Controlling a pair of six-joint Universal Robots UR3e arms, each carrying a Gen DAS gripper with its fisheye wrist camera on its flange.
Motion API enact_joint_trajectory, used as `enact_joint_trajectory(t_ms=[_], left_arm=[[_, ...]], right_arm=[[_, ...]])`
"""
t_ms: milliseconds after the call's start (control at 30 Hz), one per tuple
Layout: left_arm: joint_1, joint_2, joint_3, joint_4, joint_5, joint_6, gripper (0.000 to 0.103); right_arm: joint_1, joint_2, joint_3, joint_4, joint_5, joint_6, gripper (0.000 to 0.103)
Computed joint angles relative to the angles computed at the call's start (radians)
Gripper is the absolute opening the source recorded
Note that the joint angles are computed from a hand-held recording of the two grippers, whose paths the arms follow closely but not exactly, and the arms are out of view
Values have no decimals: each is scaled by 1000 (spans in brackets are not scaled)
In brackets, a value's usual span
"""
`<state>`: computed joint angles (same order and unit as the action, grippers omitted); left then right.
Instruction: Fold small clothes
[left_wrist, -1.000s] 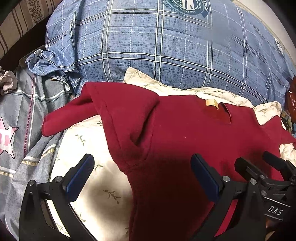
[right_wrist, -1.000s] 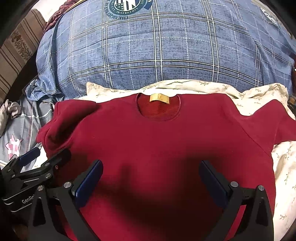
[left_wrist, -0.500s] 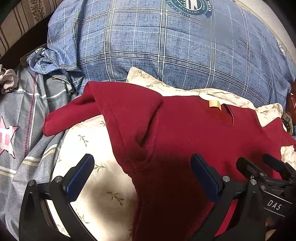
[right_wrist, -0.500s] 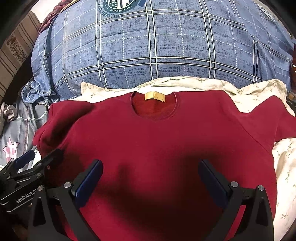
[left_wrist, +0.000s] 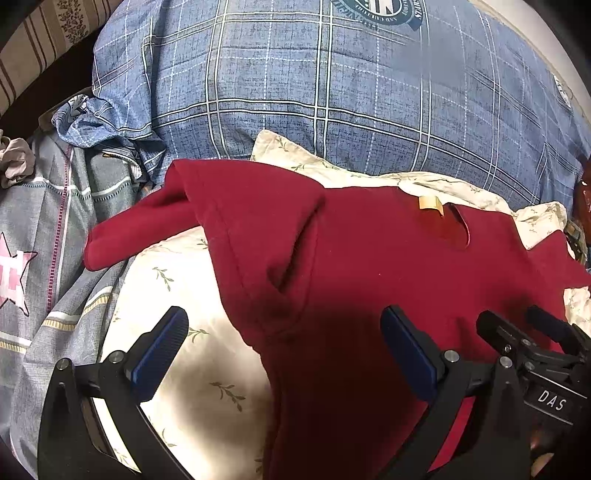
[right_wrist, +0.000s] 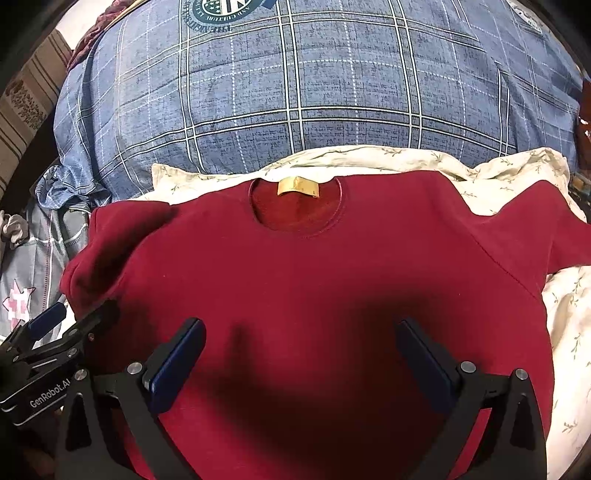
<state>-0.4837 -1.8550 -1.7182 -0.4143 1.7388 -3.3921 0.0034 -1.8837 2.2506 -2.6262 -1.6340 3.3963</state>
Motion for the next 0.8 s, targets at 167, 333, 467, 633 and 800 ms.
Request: enact_joint_trajectory(t_ms=[167,333,467,633,800], left_arm=[[4,1,-1,1,-5,-1,103],[7,0,0,-2,-7,-3,103],[9,-3,1,-3,-8,-4,103],[16,0,-2,-3,-14,-3,103],[23,8,-8,0,-13,-7,103]], right_arm=[[4,14,-6,-1,-5,-2,103],[14,30,-14,-10,-16,-6,103],[18,42,-16,-19,-21,-8,103],[19,55,-24,-24,-16,-10,103],[43,89,-52,-28,-26,-20,102]])
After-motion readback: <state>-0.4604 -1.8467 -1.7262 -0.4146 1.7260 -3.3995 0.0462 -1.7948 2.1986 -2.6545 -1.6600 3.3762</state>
